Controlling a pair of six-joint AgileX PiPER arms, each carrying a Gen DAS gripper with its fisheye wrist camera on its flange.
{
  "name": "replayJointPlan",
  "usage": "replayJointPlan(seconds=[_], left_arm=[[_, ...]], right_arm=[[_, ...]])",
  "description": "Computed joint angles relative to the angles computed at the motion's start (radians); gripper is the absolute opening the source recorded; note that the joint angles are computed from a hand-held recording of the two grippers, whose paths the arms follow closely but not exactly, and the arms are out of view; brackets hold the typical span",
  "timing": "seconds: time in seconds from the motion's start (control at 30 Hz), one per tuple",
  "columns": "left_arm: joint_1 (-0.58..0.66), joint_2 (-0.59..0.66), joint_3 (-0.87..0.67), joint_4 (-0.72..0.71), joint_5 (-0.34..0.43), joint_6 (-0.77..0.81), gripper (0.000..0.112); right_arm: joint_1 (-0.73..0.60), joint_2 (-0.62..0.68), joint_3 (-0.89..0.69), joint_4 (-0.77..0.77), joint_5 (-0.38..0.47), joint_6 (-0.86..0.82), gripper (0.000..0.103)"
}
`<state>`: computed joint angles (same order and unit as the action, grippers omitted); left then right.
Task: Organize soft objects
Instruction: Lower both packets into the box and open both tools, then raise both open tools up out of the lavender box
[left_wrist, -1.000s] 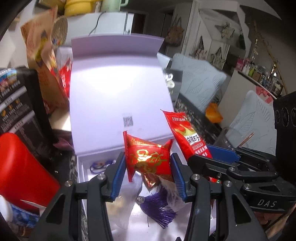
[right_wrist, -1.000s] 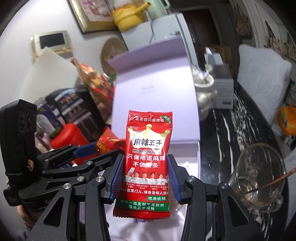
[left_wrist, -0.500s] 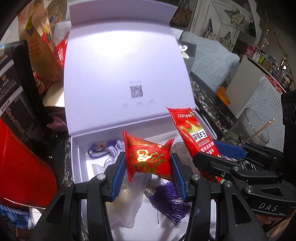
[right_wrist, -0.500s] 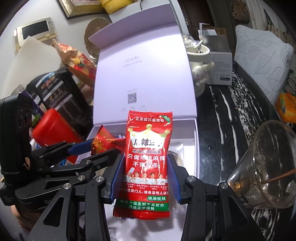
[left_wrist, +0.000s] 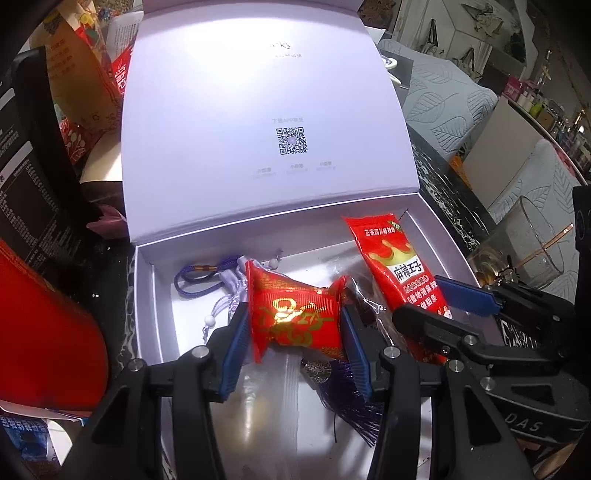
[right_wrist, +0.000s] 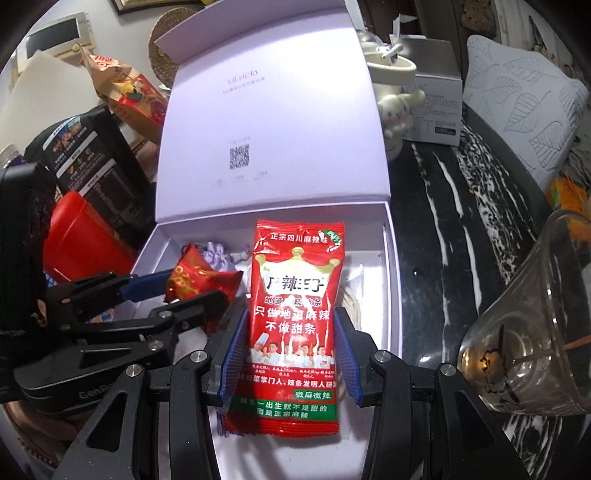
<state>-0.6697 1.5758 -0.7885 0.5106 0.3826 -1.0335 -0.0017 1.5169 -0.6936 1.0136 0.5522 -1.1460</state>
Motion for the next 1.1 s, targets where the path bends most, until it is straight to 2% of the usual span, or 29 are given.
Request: replayJointPlan(seconds=[0.1, 0.23, 0.4, 0.47, 0.57, 0.7, 0.8, 0.9, 1.1], left_arm=[[0.018, 0.023, -0.022, -0.11, 0.025, 0.096, 0.049], [0.014, 0.054, -0.063, -0.124, 0.059, 0.107, 0.049], [0.032, 0.075, -0.1, -0.211, 0.093, 0.175, 0.058], [0.016, 0.063, -0.09, -0.147, 0.104, 0.109, 0.065], [-0.007, 0.046, -0.083, -0.065, 0.12, 0.019, 0.075], [-0.001, 0.01, -0.063, -0.091, 0.093, 0.035, 0.076], [-0.018, -0.031, -0.043, -0.014, 0.091, -0.046, 0.076], [-0.052, -0.082, -0.024, 0.085, 0.11, -0.148, 0.076], [-0.144, -0.189, -0.013, 0.226, 0.211, -0.287, 0.076]], right_arm=[[0.013, -0.003, 0.006, -0.003, -0.022, 0.0, 0.046], [0.033, -0.006, 0.008, -0.022, -0.049, 0.02, 0.047], [0.025, -0.005, -0.01, -0.074, -0.028, 0.08, 0.048], [0.026, -0.015, -0.01, -0.096, -0.033, 0.102, 0.052], [0.017, -0.04, -0.003, -0.094, -0.034, 0.097, 0.052], [-0.003, -0.069, -0.001, -0.085, -0.01, 0.086, 0.054], [-0.015, -0.095, 0.002, -0.077, 0.008, 0.074, 0.054], [-0.021, -0.126, 0.005, -0.083, 0.016, 0.079, 0.054], [-0.057, -0.245, 0.03, -0.072, 0.052, 0.062, 0.054]])
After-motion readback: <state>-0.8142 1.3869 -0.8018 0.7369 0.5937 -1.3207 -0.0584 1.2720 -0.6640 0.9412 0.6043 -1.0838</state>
